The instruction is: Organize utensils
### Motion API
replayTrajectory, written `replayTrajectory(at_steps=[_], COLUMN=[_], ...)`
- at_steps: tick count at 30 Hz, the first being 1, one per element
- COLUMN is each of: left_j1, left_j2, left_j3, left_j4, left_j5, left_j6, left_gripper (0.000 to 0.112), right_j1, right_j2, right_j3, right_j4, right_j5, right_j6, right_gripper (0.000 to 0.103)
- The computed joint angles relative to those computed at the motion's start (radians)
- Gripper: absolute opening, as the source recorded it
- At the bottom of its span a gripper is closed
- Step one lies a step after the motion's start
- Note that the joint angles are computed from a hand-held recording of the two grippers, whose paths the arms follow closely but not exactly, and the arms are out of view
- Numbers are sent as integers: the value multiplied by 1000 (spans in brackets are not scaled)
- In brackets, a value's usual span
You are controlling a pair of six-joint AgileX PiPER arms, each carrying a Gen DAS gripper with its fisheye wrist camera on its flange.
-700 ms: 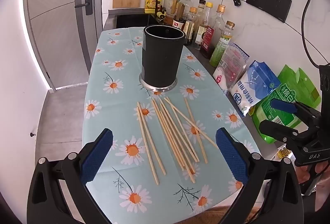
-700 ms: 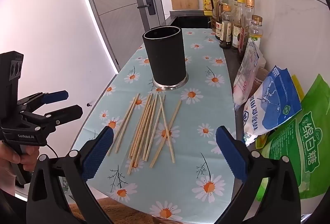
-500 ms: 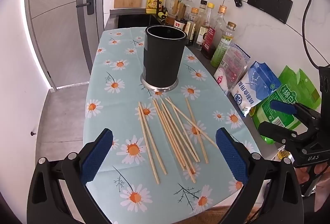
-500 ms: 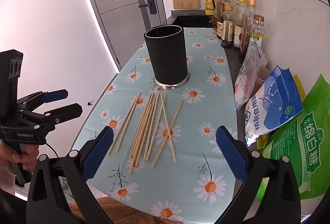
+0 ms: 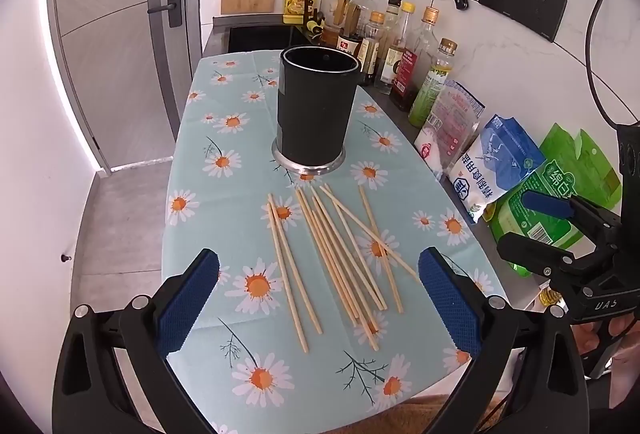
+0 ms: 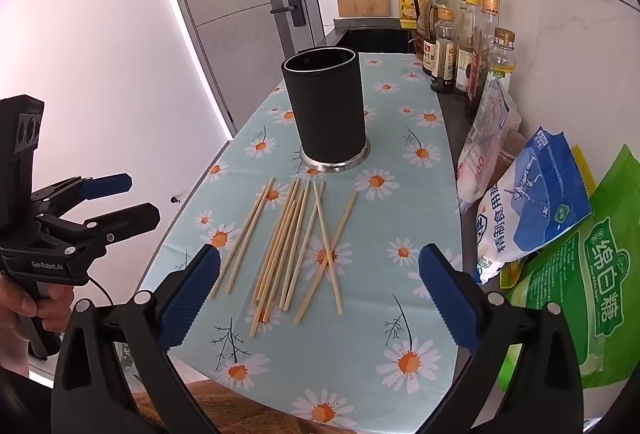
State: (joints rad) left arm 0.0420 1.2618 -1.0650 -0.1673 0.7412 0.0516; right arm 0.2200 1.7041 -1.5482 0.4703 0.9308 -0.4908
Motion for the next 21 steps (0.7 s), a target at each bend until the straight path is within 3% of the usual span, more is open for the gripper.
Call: replayTrajectory(at_steps=[21], left_j1=[-16], left_j2=[11], left_j3=[-3], left_j4=[39], left_j5=[10], left_j6=[-27], left_gripper=[97], right_j1=[7], right_j2=[14], right_j3=[-2], right_j4=[9], right_j5=[-3], right_j6=[-12], right_gripper=[99])
